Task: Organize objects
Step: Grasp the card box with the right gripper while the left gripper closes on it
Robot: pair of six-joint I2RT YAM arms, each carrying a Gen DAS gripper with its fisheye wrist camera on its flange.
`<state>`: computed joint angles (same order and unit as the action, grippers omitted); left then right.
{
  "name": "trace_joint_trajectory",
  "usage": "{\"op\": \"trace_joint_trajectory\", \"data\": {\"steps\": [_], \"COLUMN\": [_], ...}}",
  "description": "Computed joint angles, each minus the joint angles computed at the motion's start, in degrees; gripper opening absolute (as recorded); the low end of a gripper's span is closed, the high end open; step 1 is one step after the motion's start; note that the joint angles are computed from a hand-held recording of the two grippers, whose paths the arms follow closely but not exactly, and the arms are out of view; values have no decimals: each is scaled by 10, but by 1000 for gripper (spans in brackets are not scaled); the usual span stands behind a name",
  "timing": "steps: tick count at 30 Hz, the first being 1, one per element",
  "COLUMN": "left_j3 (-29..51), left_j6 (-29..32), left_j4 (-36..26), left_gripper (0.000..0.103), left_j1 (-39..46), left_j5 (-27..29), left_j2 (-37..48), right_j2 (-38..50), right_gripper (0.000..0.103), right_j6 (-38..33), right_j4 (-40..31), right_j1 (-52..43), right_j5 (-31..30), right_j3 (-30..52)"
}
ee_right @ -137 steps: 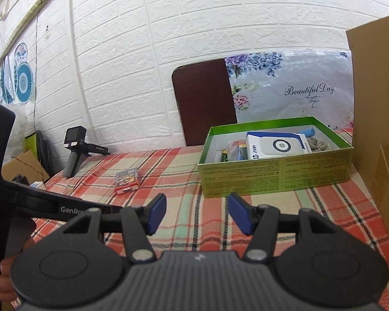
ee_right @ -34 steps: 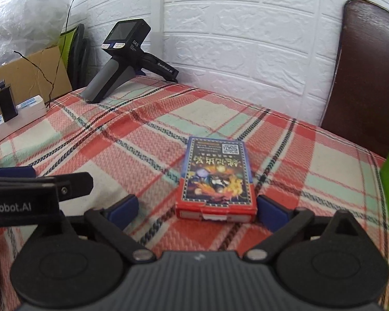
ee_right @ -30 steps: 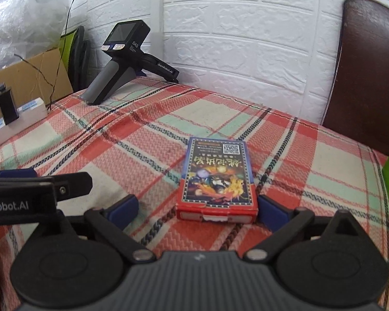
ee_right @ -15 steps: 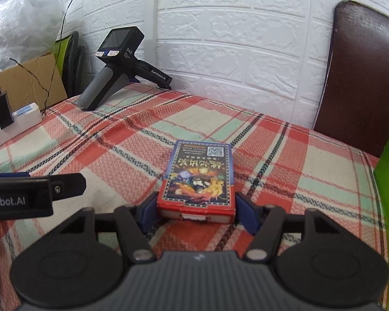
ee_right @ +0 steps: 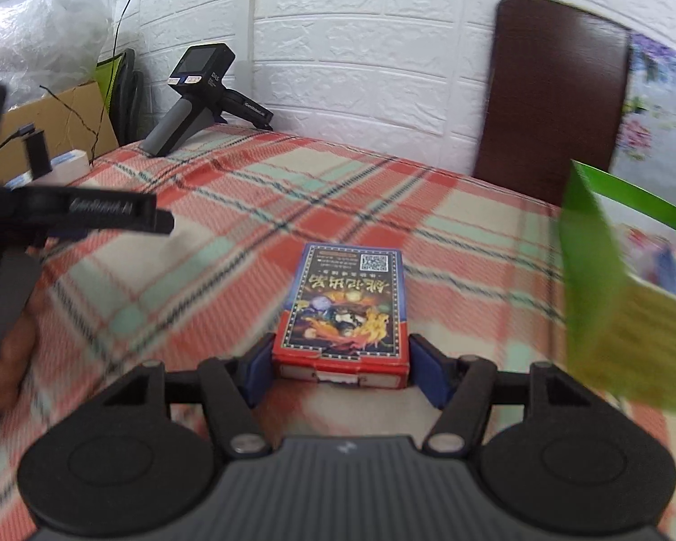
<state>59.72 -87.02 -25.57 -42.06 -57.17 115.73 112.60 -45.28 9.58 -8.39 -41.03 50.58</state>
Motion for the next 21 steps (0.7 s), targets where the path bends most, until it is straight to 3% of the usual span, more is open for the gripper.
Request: {"op": "trace_joint_trajectory", "data": {"steps": [4, 9, 13, 18, 21], "left_j3": [22, 106, 166, 337, 365], "left_j6": [66, 114, 182, 282, 287], "left_j4": [4, -46, 24, -26, -13], "left_gripper": [103, 103, 103, 103, 103], "left_j1": [-9, -57, -100, -119, -99], "left_j5": [10, 37, 99, 155, 249], "left_j2": [13, 50, 69, 139, 149], "right_j2": [-15, -17, -13, 4, 17], "right_gripper": [62, 62, 62, 64, 66], "right_j6": [-63, -101, -119, -128, -137], "right_j4": [-38, -97, -116, -154, -189], "right_j1": [-101, -210, -243, -252, -258], "right_j5": [-32, -67, -86, -107, -124], "right_j3": [-10, -4, -3, 23, 46]}}
